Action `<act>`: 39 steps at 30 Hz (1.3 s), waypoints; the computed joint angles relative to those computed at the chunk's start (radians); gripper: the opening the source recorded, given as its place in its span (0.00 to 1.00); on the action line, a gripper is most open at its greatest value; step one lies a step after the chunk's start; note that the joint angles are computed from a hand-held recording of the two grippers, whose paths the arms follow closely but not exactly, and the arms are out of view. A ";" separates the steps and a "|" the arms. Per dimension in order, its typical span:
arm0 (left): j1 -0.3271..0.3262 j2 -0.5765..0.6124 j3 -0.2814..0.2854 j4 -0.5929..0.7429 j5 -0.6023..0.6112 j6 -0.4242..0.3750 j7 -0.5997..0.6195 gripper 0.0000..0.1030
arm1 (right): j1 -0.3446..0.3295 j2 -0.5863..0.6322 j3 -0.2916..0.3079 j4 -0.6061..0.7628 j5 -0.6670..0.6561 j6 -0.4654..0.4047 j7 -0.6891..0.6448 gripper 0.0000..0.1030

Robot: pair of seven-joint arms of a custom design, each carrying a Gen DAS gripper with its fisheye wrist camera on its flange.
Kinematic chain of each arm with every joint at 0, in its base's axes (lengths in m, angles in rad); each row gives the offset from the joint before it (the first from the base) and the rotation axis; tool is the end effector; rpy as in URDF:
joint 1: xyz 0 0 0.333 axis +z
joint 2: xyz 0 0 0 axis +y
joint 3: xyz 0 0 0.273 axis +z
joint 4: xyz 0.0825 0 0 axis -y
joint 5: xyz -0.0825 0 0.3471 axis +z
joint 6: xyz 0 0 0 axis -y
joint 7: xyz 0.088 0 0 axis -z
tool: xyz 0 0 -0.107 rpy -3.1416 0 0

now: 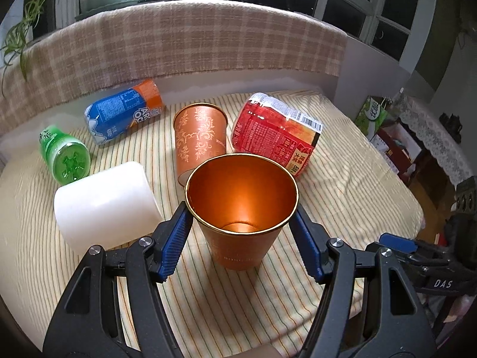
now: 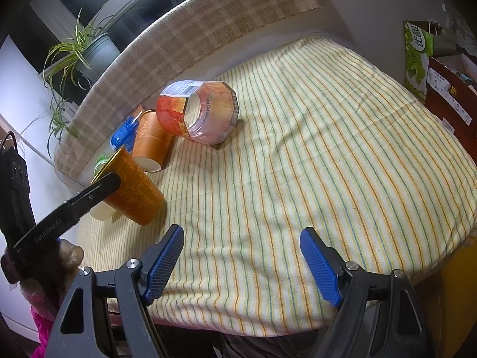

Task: Flip cup upright

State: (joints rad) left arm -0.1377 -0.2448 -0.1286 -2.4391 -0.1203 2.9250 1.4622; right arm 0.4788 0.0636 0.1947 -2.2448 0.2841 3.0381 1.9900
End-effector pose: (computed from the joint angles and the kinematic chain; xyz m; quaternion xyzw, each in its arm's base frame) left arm 0.4652 -0.1213 0.4601 -0.6411 0.6794 -0.3047 0.1860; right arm 0.4415 0.3235 0.4049 -0.6523 0.6671 -0.0160 0.3594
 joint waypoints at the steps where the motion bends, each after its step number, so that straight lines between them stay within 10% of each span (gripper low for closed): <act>1: 0.001 0.000 -0.003 0.000 0.004 0.000 -0.003 0.66 | 0.000 0.000 0.000 -0.001 0.001 0.001 0.000 0.80; 29: -0.067 -0.079 0.062 -0.077 -0.175 -0.065 0.138 0.79 | 0.015 -0.011 -0.019 0.016 -0.165 -0.011 0.115 0.80; 39: -0.017 -0.212 0.045 -0.194 -0.146 -0.046 0.095 0.79 | 0.025 -0.034 -0.072 0.046 -0.634 -0.034 0.465 0.80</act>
